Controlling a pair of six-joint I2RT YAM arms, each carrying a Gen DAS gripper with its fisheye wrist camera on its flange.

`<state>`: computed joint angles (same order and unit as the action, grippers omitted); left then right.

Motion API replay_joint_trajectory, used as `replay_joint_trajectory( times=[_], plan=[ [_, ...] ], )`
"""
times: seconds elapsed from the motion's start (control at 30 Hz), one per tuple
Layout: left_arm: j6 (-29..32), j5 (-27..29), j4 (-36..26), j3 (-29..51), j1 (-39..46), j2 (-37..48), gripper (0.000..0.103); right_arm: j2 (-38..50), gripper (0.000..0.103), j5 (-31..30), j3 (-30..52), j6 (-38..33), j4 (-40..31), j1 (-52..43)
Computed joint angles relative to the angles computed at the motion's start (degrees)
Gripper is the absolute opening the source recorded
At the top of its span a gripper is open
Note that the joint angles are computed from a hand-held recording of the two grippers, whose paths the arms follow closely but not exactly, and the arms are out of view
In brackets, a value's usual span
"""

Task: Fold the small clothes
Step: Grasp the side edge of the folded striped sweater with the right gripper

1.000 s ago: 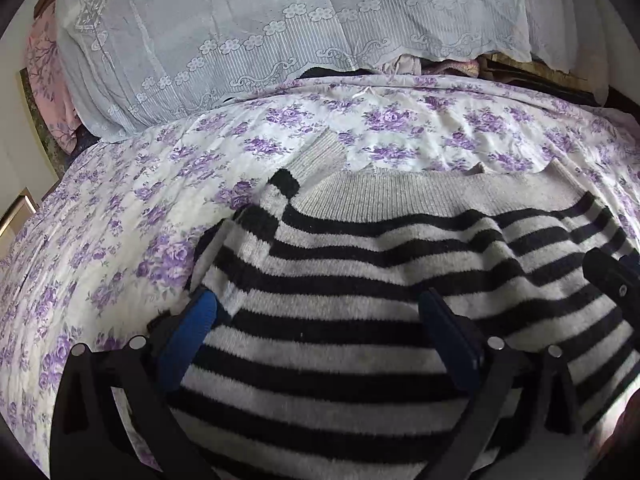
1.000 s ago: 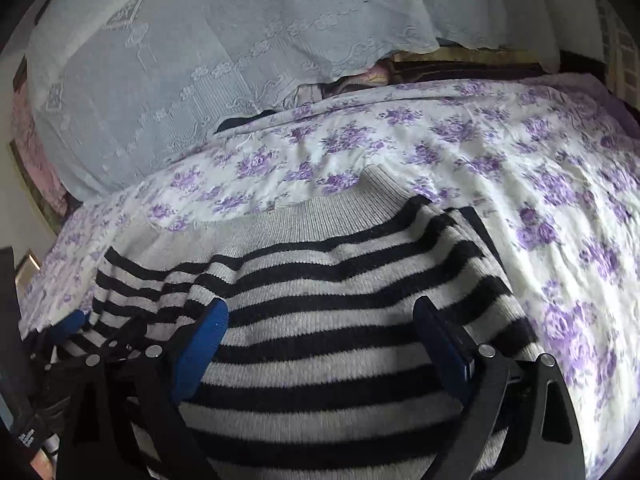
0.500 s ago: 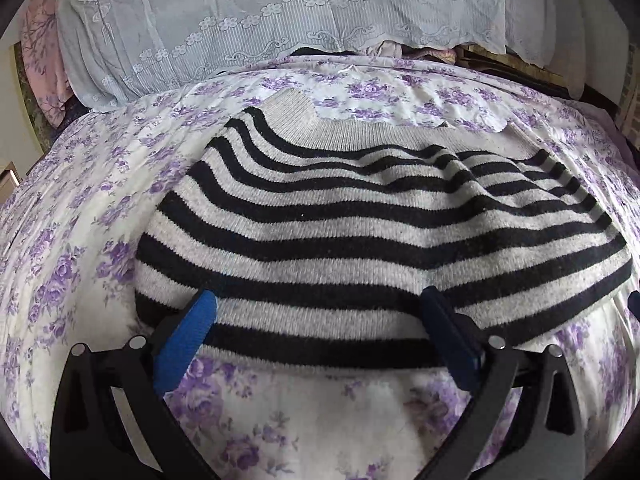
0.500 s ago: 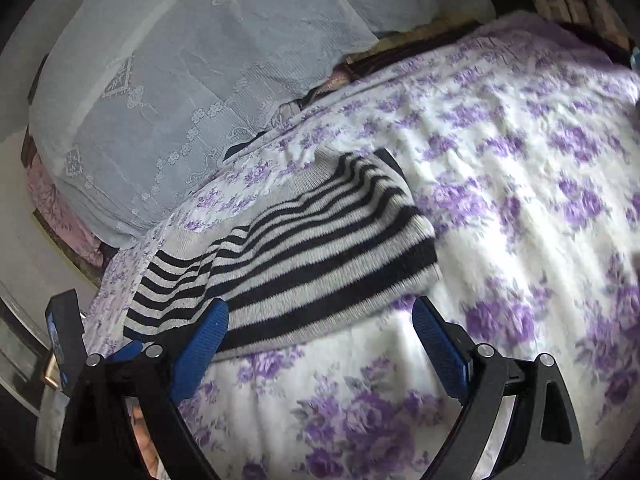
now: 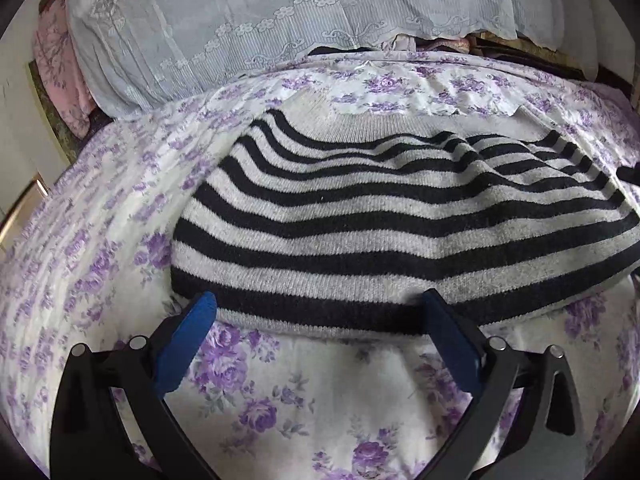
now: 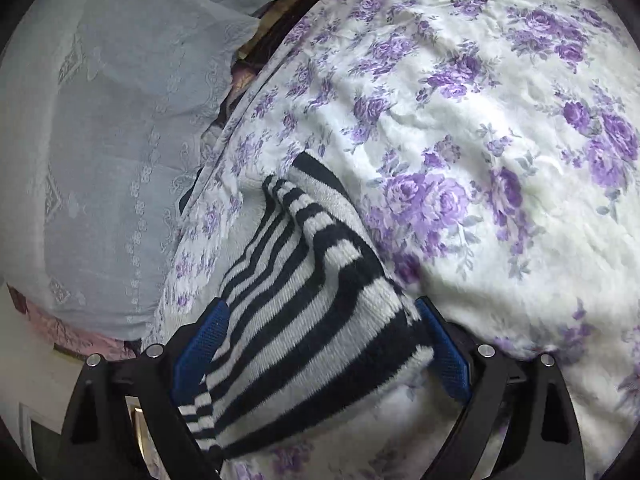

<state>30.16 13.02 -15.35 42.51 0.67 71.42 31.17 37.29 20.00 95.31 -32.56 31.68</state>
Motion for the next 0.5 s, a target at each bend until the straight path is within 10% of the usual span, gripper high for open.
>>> replay_joint_trajectory(
  times=[0.2,0.5],
  plan=[
    [-7.67,-8.05,1.98,2.91,-10.33,-0.92,0.099,-0.53,0.082,2.61,-2.4,-6.32,4.07,1.49],
    [-15.99,-3.26,0.11,9.38,-10.12,12.48,0.099,-3.22,0.066,-4.4,-5.7,-13.11,11.36,-8.85]
  ],
)
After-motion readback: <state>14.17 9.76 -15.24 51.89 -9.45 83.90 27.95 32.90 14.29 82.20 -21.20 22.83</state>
